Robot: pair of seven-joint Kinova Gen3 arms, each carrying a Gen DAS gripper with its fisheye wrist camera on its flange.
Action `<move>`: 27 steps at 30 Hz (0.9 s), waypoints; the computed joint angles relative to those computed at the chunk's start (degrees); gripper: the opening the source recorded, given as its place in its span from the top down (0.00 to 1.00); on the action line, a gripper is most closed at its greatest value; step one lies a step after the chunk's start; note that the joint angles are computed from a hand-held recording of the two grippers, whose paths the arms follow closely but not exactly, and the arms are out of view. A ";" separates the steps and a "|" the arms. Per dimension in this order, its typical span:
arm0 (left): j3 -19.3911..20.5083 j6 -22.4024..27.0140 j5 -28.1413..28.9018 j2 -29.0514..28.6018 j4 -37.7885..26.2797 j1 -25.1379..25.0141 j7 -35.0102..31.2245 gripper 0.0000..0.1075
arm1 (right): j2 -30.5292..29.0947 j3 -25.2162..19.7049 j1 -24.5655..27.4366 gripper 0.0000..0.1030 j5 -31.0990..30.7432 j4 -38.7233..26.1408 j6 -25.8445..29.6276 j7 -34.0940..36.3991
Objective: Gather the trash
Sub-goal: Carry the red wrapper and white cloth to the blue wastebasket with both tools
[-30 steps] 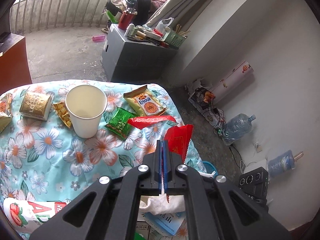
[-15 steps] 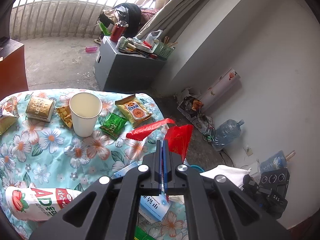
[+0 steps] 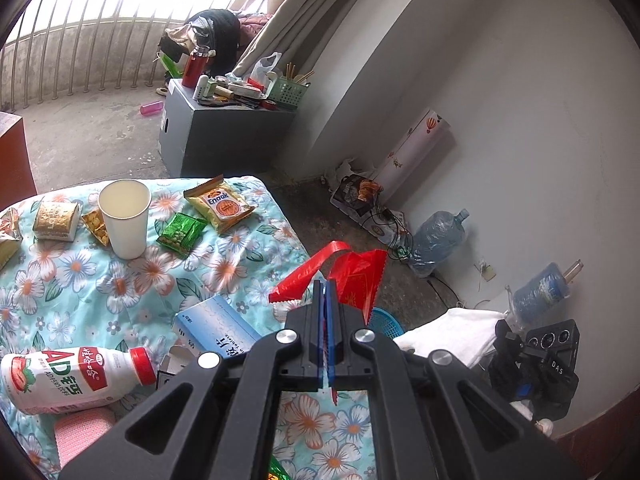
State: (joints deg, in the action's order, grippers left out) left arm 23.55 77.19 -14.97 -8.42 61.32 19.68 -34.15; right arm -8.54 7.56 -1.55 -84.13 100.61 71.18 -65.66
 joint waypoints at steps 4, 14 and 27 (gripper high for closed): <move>2.91 2.58 -3.98 2.13 -2.78 1.32 2.36 1.00 | -0.07 1.38 0.88 0.99 -1.68 1.05 1.68 1.23; 3.18 6.66 -12.73 9.01 -9.61 10.83 5.58 1.00 | 0.46 3.52 4.62 0.99 -4.83 3.40 5.18 4.03; -2.78 7.56 -16.45 18.71 -19.08 22.84 3.61 1.00 | 1.47 5.19 9.79 0.99 -7.26 5.88 7.72 6.16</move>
